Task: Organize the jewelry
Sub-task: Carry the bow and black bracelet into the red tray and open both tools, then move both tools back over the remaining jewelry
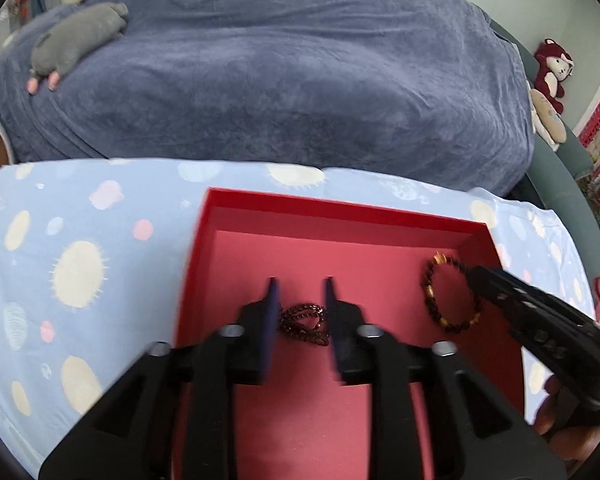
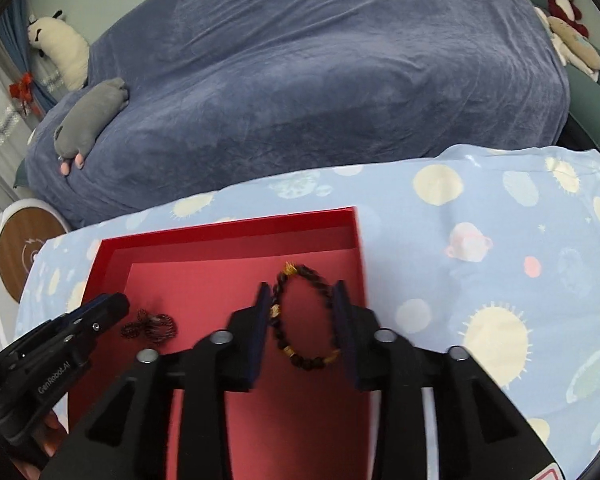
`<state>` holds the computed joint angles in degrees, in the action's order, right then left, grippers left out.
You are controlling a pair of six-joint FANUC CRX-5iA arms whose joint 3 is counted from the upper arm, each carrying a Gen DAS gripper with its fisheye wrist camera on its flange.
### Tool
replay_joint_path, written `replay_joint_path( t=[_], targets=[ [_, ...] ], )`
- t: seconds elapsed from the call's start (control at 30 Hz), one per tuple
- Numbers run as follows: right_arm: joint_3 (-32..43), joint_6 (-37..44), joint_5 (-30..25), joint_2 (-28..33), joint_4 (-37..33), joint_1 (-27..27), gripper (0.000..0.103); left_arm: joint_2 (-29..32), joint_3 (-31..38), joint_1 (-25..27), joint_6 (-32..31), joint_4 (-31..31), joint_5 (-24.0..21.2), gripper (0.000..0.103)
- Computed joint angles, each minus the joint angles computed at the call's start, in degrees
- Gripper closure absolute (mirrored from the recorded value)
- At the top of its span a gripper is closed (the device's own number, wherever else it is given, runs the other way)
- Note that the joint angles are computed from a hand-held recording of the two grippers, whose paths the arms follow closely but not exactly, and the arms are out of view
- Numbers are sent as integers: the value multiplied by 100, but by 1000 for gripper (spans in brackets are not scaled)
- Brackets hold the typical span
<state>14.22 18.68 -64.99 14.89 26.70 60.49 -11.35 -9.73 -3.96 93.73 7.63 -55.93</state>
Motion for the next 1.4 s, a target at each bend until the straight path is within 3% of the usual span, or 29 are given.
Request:
replay_joint_path(
  t=[0.07,0.37,0.63,0.97,1.2,1.33,1.4],
  targets=[
    [-221,-116,145,-168,76,44,62,-196,-139,11,112,-47,95,54],
    [-673,-543,-245,-809,572,702,60,-1107,-470,149,26,-39,-354,47],
    [-1290,-1383,-1062,-1516,796,1865,54,-2498,-997,510,-241,28,-1320,44],
    [-2142,-3237,-1897,-2214,537,3491,54,-4117,-1785,1043,-364,188,-2789,44],
    [-2323,-3895,-2112,-2206,358,4141,54,-4720,-2101,669,121,-321,-3294,44],
    [-2375,-4091,-2134,-2172,324,4321,54,-4747,-2153,198,574,-662,-3207,44],
    [-2400,-4135,-2129,-2163,307,4396,54,-4695,-2164,-97,804,-842,-3110,50]
  ],
)
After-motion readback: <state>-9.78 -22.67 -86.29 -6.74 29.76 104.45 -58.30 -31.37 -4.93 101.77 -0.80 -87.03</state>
